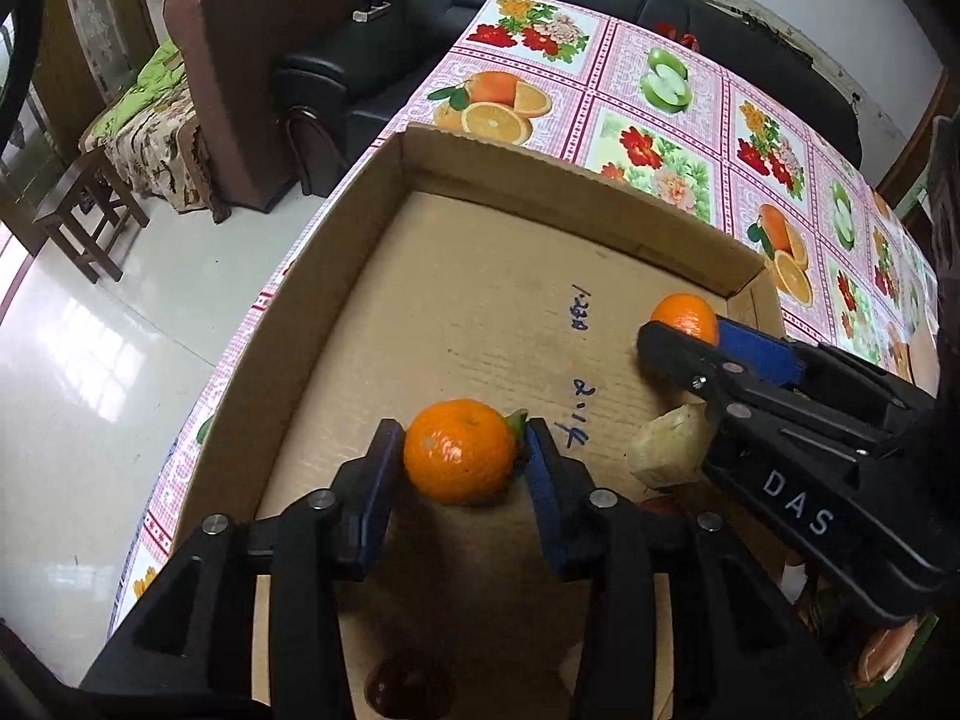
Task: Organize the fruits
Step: 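Open the right tool to drop its orange while the left tool releases its orange, then withdraw both open tools from the tray toward the remaining fruit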
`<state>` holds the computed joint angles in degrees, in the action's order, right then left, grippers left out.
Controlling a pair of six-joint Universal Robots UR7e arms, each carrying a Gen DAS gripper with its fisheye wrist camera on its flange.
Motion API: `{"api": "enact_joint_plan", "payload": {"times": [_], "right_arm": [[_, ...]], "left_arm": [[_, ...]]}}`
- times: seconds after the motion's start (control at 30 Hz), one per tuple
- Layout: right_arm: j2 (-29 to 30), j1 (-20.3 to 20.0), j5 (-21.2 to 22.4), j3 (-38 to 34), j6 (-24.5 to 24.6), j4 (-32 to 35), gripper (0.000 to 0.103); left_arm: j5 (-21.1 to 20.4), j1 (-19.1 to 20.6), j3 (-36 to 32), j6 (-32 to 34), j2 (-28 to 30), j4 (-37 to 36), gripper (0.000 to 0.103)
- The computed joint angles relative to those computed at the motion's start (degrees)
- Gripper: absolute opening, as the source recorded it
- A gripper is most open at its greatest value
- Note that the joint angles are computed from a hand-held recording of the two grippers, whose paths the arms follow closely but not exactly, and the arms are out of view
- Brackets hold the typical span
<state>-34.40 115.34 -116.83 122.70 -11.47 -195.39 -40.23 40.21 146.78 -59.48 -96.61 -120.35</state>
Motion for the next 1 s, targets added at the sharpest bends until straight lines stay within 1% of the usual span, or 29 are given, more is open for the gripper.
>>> {"api": "enact_joint_plan", "payload": {"times": [0.1,0.13,0.2,0.3,0.47,0.5,0.57,0.73,0.9,1.0], "right_arm": [[-0.27,0.54,-0.94,0.08,0.14,-0.17,0.039],[-0.61,0.70,-0.85,0.41,0.14,-0.59,0.044],[-1.42,1.00,-0.54,1.05,0.32,-1.12,0.048],[-3.29,1.79,-0.23,2.87,0.49,-2.78,0.048],[-7.58,2.73,1.23,8.17,1.41,-6.61,0.048],[-8.24,2.74,1.55,8.99,1.67,-7.07,0.048],[-10.08,2.89,1.71,11.70,2.10,-9.16,0.048],[-14.04,2.51,1.64,17.94,3.25,-12.99,0.048],[-17.18,1.87,1.13,23.20,3.76,-16.39,0.048],[-18.68,1.35,0.69,25.74,3.89,-17.95,0.048]], "left_arm": [[0.18,-1.50,0.08,-2.03,-1.83,2.75,0.040],[0.32,-2.26,0.14,-2.99,-2.66,3.95,0.040],[0.52,-4.09,0.32,-4.79,-4.68,6.41,0.040],[0.53,-7.18,0.71,-8.16,-7.43,10.17,0.040],[-0.35,-13.23,1.43,-15.05,-11.36,17.02,0.040],[-0.69,-14.06,1.58,-15.71,-11.81,17.48,0.042],[-1.24,-16.19,2.02,-17.30,-12.74,18.87,0.044],[-3.30,-21.20,2.60,-20.90,-13.14,21.47,0.044],[-5.49,-25.63,3.25,-23.36,-12.06,21.67,0.044],[-6.74,-27.58,3.47,-24.11,-11.14,21.18,0.044]]}}
